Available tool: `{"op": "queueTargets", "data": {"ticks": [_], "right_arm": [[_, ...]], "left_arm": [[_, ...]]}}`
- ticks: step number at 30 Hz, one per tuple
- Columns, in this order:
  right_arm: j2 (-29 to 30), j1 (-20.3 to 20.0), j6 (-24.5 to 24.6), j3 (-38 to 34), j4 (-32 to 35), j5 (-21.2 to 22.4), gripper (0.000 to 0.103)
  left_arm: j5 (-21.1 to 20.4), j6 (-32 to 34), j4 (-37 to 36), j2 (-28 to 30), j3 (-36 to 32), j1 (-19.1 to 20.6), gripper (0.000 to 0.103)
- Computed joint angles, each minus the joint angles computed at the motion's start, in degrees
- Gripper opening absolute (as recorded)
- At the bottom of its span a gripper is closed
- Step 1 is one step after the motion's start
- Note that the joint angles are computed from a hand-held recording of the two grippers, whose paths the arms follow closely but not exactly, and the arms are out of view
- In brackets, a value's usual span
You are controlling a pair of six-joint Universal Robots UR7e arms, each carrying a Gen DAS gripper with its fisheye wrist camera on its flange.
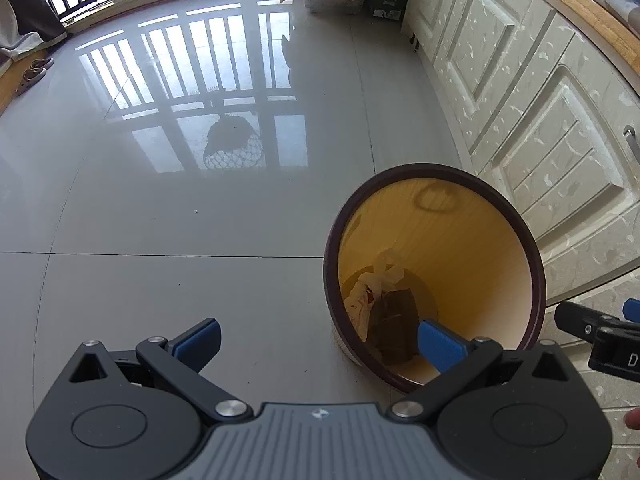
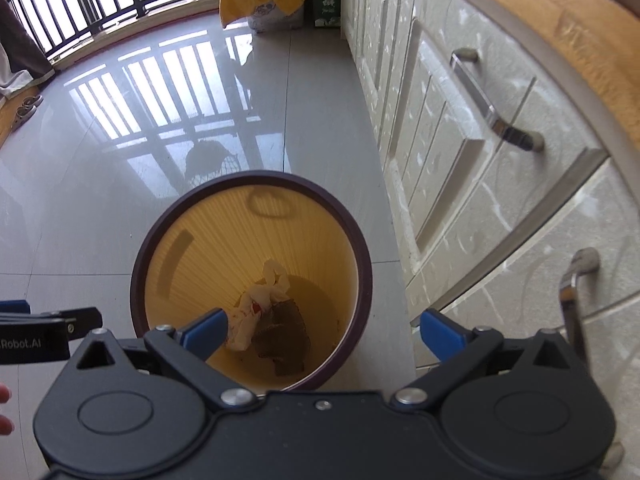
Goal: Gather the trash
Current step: 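Withdraw both open tools from the wastebasket back toward the mattress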
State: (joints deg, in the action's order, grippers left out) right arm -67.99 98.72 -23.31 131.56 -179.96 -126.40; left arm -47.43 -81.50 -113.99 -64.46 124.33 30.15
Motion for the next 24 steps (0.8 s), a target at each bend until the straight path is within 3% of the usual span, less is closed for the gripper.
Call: {"op": "queueTargets", "data": {"ticks": [12,24], "right_arm": [[-4.99,4.99,-1.72,1.92,-1.96,0.96,0.103],[-14.43,10.45,-0.93,3.47,-3.36,2.56,0.103]], "left_arm": [[4.4,-7.1,7.12,-4.49,-0.75,-6.81,0.103],[8.34,-19.36,25.16,-6.84,-6.41,-15.87,0.103]]}}
